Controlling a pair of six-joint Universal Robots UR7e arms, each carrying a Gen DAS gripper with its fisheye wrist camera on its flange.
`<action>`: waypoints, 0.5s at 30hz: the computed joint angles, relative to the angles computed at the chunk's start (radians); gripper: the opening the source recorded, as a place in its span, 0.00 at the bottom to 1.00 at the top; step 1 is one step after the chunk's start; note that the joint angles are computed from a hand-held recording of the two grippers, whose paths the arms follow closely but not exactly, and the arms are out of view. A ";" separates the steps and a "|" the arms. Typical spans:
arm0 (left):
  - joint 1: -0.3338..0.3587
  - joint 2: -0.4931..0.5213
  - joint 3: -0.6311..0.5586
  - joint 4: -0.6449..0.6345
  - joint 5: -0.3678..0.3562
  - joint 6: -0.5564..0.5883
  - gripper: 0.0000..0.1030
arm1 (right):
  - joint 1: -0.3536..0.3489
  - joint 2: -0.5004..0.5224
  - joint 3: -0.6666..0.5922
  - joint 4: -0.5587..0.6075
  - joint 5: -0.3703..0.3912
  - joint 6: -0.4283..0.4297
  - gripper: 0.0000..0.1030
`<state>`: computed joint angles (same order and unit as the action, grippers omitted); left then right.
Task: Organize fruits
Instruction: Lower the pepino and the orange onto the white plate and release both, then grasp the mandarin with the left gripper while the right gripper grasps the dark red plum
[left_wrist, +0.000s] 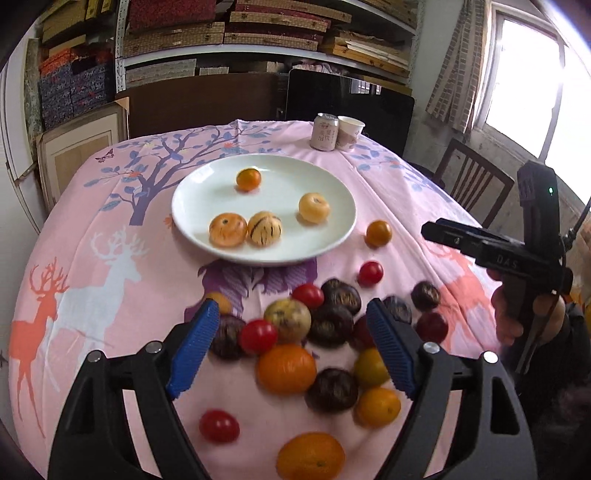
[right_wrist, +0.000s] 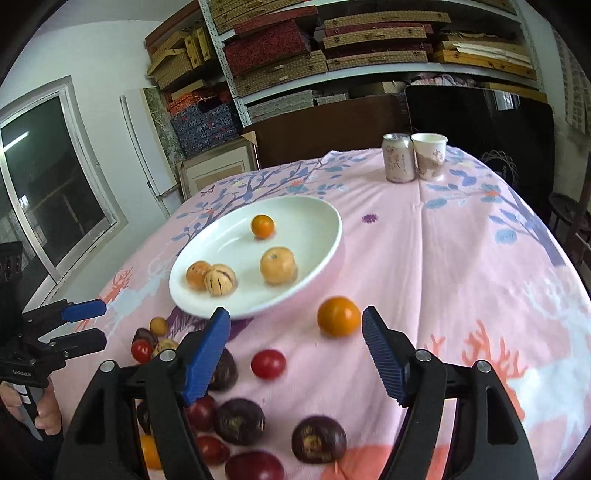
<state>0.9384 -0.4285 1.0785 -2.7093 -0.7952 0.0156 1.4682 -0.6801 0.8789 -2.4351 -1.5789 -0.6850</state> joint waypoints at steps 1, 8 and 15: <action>-0.006 -0.016 0.047 -0.015 0.003 -0.001 0.77 | -0.009 -0.027 0.044 -0.014 0.004 0.004 0.72; -0.027 -0.070 0.243 -0.069 0.013 -0.060 0.77 | -0.045 -0.132 0.249 -0.081 -0.027 -0.025 0.72; -0.024 -0.069 0.290 -0.063 0.066 -0.118 0.77 | -0.047 -0.160 0.319 -0.160 -0.034 -0.078 0.72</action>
<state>0.9141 -0.4979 1.3680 -2.7720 -0.7295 -0.1026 1.4215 -0.8401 1.1978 -2.5955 -1.6130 -0.7633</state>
